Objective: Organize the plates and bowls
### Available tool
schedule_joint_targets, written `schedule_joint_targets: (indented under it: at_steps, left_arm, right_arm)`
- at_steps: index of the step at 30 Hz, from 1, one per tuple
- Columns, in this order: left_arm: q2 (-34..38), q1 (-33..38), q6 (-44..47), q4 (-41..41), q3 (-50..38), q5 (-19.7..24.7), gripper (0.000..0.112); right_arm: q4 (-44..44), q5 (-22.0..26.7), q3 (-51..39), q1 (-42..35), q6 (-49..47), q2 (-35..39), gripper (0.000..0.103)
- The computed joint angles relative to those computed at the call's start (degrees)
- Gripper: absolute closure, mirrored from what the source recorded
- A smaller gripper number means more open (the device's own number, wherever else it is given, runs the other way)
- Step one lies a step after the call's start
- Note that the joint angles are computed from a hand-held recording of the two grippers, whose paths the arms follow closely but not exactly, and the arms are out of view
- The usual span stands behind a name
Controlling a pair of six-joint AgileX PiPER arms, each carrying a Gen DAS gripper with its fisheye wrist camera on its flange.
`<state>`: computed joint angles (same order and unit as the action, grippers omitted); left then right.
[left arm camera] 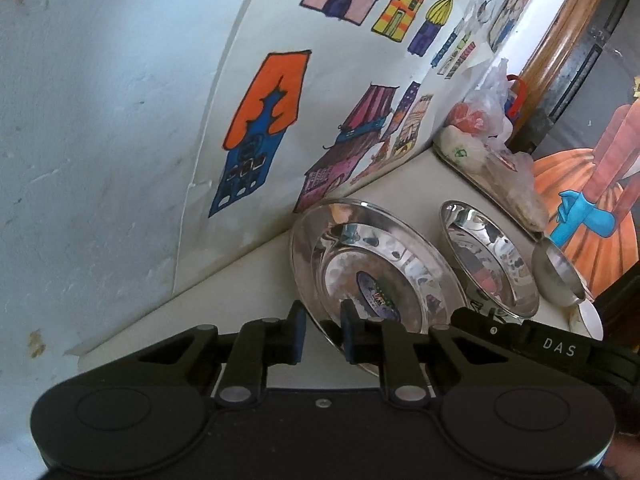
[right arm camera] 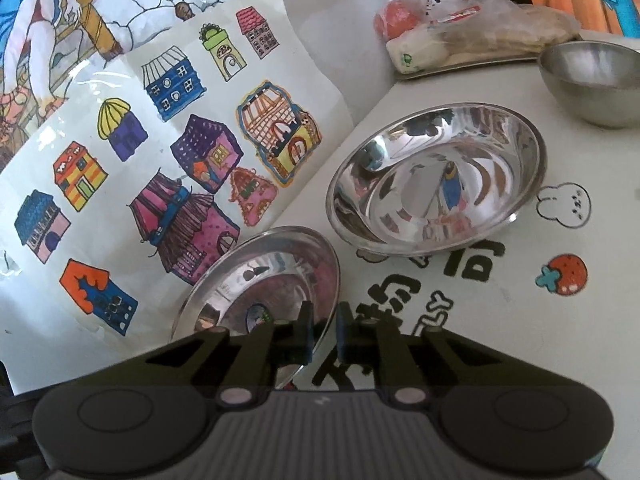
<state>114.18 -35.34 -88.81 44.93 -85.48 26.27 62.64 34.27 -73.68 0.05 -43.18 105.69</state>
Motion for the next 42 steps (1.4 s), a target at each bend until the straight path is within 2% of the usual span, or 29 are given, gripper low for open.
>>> schedule_joint_targets:
  at_steps: [5, 14, 24, 33, 38, 42]
  left_arm:
    - [-1.32, -1.15, 0.43, 1.2, 0.77, 0.14, 0.095]
    - [-3.54, -4.67, -1.45, 5.98, 2.54, 0.85, 0.094]
    - [-6.46, -7.18, -2.04, 9.89, 3.4, 1.44, 0.094]
    - [-3.44, -6.81, 7.42, 5.53, -2.98, -0.4, 0.094]
    - [1.42, -5.23, 20.15, -4.68, -11.63, -0.81, 0.094]
    - [7.35, -4.26, 31.46, -13.35, -22.44, 2.11, 0.093]
  right_arm:
    - [0.74, 1.99, 3.54, -2.15, -1.39, -3.41, 0.09]
    - [3.11, 1.13, 11.14, -4.74, -5.33, -11.31, 0.09]
    - [4.85, 0.69, 14.06, -6.81, -6.62, -17.31, 0.089]
    - [6.1, -1.01, 13.58, -9.3, -7.56, -18.28, 0.089]
    - [5.84, -2.44, 10.93, -10.48, -7.13, -16.42, 0.089]
    - [4.92, -2.77, 7.37, -11.3, -6.01, -13.48, 0.089]
